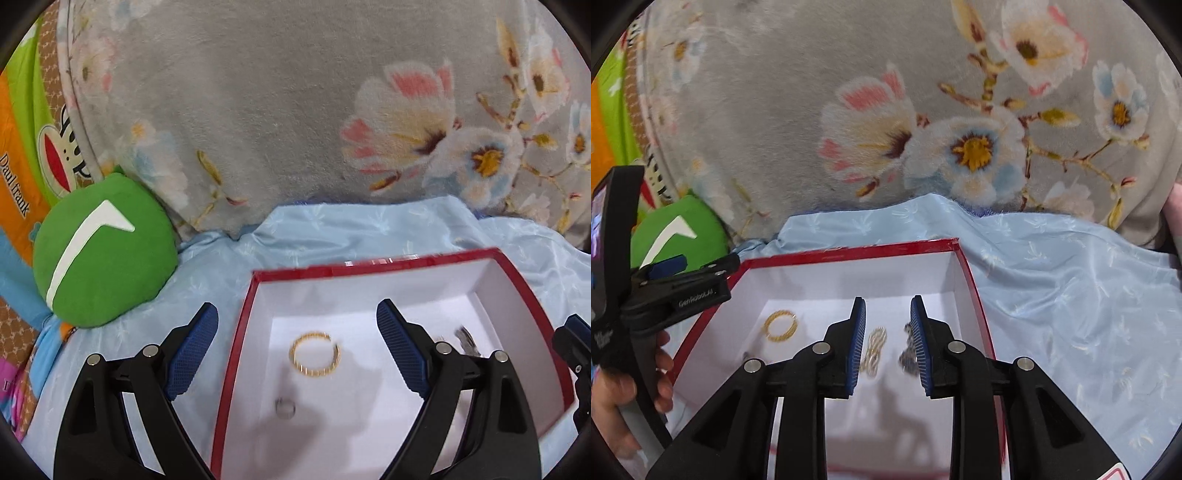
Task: Organize jewelry
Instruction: 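Move both tools back to the sheet, right tool toward the gold link watch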
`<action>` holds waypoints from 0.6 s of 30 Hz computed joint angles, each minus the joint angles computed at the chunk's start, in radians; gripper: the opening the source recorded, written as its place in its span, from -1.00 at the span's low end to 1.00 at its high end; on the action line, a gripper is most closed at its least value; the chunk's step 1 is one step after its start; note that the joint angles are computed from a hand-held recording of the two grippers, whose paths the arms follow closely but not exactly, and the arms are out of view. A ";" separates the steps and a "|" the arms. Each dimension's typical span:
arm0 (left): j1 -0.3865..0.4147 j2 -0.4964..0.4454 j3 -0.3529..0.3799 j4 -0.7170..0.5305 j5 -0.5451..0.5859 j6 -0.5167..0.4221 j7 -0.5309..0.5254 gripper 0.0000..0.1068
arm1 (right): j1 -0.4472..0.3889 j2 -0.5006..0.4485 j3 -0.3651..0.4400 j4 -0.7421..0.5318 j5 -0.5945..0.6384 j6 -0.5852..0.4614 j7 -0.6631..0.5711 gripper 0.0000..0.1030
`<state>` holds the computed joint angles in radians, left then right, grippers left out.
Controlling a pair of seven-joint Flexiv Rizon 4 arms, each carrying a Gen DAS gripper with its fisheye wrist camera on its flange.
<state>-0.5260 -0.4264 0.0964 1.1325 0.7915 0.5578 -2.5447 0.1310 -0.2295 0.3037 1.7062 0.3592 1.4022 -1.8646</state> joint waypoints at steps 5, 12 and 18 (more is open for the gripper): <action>-0.035 0.181 -0.037 0.218 0.008 0.022 -0.066 0.60 | -0.093 0.199 0.064 0.126 0.291 -0.075 -0.221 -0.20; -0.042 0.399 -0.124 0.500 -0.034 0.026 -0.174 0.69 | -0.065 0.525 -0.043 0.371 0.518 -0.254 -0.371 -0.15; -0.025 0.489 -0.207 0.672 -0.116 0.011 -0.234 0.69 | -0.020 0.732 -0.046 0.592 0.470 -0.321 -0.330 -0.02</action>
